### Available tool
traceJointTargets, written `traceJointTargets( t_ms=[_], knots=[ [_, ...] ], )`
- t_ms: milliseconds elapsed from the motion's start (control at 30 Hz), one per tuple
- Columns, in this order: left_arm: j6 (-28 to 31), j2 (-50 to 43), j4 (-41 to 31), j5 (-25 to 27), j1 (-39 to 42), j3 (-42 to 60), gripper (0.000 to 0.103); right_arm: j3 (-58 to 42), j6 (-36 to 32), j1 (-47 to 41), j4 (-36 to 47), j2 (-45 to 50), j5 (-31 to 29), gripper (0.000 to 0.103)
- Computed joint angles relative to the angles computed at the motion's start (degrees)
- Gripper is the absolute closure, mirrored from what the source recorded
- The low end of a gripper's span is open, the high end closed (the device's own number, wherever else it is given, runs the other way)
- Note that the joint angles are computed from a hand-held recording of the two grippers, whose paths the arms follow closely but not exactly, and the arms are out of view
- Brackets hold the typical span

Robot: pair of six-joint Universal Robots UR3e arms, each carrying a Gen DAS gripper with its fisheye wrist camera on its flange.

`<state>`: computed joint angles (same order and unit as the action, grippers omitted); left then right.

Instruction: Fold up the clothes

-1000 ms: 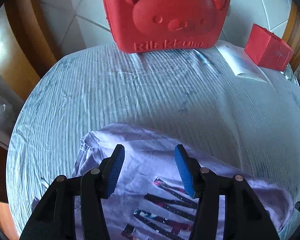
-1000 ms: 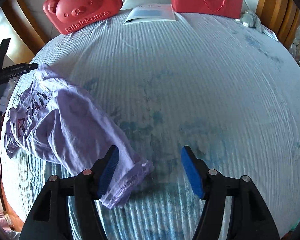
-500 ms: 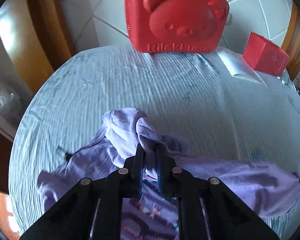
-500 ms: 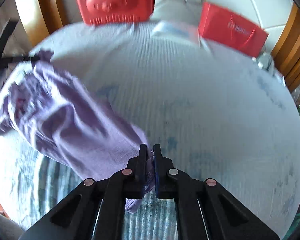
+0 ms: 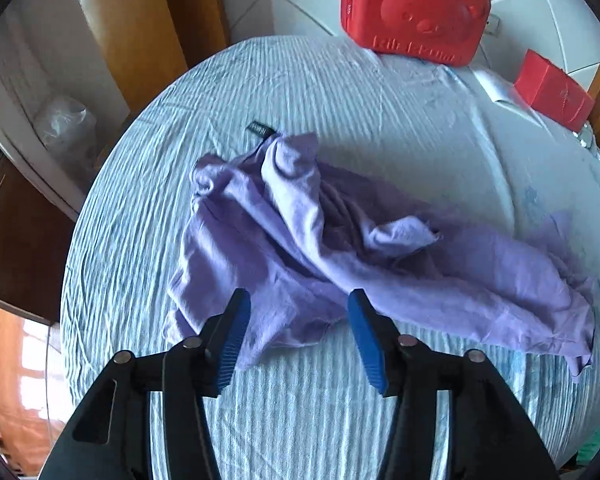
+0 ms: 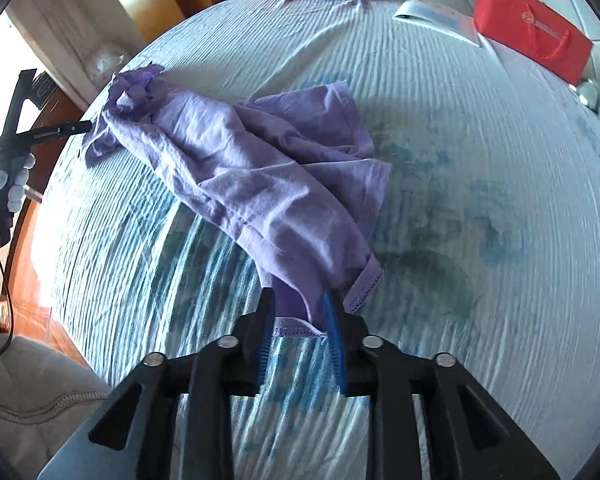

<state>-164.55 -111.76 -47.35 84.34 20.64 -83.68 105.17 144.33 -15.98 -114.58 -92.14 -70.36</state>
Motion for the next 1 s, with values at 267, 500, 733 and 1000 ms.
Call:
traceJointTargets(
  t_ms=[267,500,733,1000],
  knots=[
    [2.05,-12.48,-2.48,0.55,-6.69,14.97,0.042,3.45,7.47,-0.05,-6.94,-1.83,0.15,0.066],
    [3.24,-14.42,-4.08,5.47,-8.18,14.58,0.089,6.77,11.58,2.28,-14.78,0.43,-1.33,0.046],
    [3.55,-6.82,2.57,3.4,-5.5,6.38,0.092,4.35,20.87,9.55,-23.33,11.43,-14.0,0.064],
    [2.36,4.2,6.97,0.6,-5.04,3.26,0.092,5.43,22.65,6.08,-30.23,2.94,-10.67,0.097]
  ],
)
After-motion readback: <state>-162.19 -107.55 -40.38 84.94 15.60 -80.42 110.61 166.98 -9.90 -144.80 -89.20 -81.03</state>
